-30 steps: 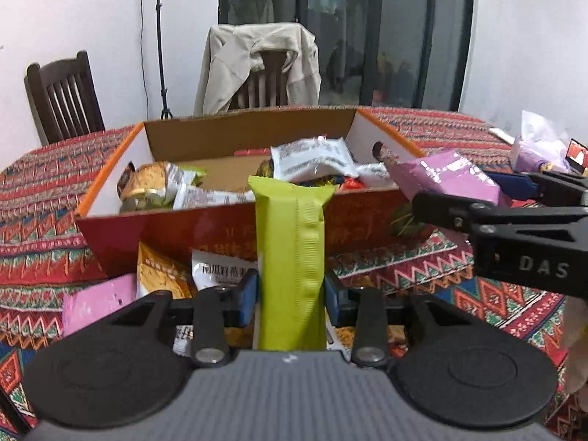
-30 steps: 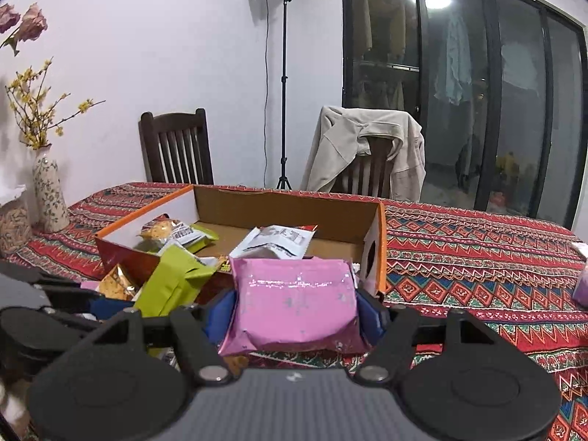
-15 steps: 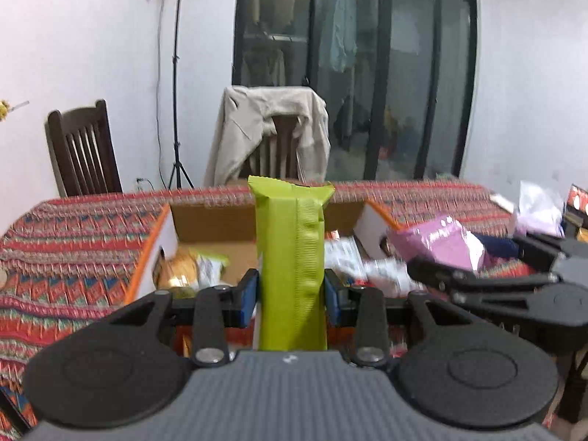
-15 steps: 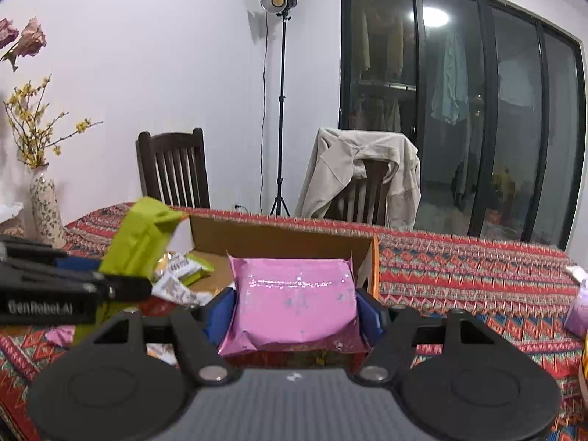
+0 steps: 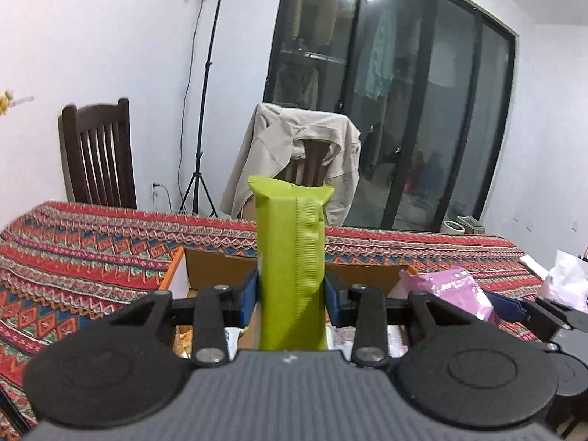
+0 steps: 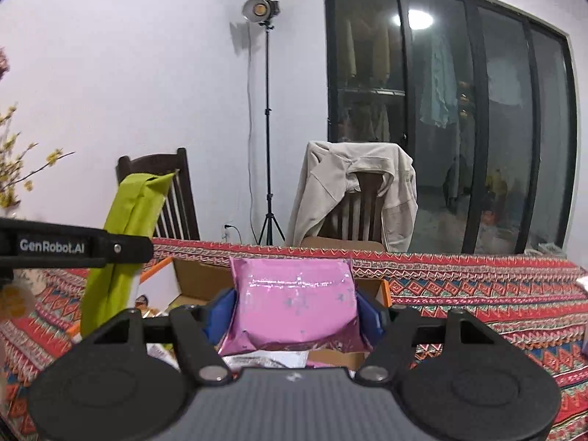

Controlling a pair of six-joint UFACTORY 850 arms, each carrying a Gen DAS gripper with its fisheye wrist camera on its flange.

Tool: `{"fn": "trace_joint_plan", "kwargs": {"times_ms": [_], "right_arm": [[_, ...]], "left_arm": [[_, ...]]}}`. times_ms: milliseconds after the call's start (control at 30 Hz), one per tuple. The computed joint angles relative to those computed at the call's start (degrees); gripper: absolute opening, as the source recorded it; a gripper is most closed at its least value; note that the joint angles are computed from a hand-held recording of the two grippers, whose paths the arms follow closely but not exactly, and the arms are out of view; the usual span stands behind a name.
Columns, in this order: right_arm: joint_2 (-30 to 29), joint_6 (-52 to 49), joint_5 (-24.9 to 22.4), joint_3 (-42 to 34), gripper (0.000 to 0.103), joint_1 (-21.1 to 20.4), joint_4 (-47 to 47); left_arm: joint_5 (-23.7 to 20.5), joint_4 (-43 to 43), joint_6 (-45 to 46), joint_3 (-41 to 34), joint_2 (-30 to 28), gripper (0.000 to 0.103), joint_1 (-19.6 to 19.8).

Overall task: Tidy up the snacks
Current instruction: 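Carry the green bar and pink packet into the box and open both tools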

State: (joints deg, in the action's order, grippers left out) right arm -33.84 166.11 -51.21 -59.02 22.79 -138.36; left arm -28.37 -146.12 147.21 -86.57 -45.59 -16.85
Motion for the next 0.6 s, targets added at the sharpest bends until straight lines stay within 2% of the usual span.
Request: {"fn": "trace_joint_plan", "kwargs": {"times_ms": [200,333,400,433,467,500,533,600], "right_arm": [[-3.9,1.9,-0.4,-2.8,0.069,-1.6,-1.8],[-5.7,2.6,1.5,-4.1,0.069,-2.4,-3.8],[-6.2,2.8,2.8,-4.6,0.075,-2.6,-4.1],[-6.4,3.2,3.6,-4.8,0.077,-2.8,-4.4],[-6.5,3.8,4.3,-4.9,0.082,-3.0,-4.9],[-6.5,4.3,4.6,-4.8,0.089,-3.1,-5.2],[-6.5,4.9,4.8,-4.7,0.091,-3.3,-5.4],[-6.4,5.3,4.3,-4.4,0.103,-3.3,-5.3]], "left_arm": [[2.4,2.8,-3.9,-5.7,-5.6,0.037,0.4],[3.8,6.3,-7.8,-7.9,-7.5,0.039,0.8],[3.0,5.5,-7.1,-7.5,-7.4,0.049,1.0],[1.9,4.3,-6.2,-6.8,-7.1,0.068,1.2],[1.0,2.2,-4.6,-5.6,-6.5,0.095,1.1],[0.1,-1.0,-2.4,-4.7,-6.1,0.103,1.0],[-1.2,-4.6,0.2,-3.6,-5.6,0.103,1.0],[-1.6,-5.0,0.7,-3.1,-5.2,0.103,1.1]]}}
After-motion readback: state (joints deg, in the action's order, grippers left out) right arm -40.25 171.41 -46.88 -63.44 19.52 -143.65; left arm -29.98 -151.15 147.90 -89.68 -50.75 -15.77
